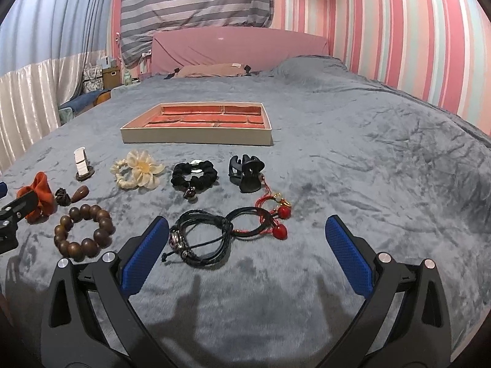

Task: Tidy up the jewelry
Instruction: 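Grasp the black cord bracelet with the right tool while the left tool grasps the wooden bead bracelet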

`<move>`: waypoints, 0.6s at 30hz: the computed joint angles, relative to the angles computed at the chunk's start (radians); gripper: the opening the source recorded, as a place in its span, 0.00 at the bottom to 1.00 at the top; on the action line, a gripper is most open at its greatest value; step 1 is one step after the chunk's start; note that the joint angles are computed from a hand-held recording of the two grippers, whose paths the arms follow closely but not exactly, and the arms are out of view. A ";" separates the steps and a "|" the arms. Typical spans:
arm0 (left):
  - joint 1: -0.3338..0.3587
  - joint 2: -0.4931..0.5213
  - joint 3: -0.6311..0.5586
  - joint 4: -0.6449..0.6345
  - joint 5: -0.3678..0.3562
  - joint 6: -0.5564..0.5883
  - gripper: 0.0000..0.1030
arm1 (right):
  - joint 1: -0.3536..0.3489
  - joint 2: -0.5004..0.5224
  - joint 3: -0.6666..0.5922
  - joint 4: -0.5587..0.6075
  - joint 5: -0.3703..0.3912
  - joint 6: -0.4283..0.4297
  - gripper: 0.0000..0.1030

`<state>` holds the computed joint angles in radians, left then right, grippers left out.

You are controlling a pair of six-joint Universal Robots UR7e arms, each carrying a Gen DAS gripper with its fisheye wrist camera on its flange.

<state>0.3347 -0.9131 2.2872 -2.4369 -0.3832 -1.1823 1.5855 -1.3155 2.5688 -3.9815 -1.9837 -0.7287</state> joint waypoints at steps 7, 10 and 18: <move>0.049 0.050 -0.020 -0.126 -0.024 0.147 0.96 | -0.024 0.007 -0.036 0.093 -0.016 0.015 0.79; 0.066 0.063 -0.028 -0.187 -0.047 0.210 0.95 | -0.029 0.006 -0.053 0.150 -0.021 0.035 0.71; 0.127 0.087 -0.075 -0.190 -0.130 0.279 0.56 | -0.026 0.012 -0.083 0.265 -0.049 0.078 0.55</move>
<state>0.4618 -0.8259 2.2117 -2.6272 -0.5129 -0.9033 1.5594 -1.3034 2.4855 -3.7170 -2.0325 -0.6511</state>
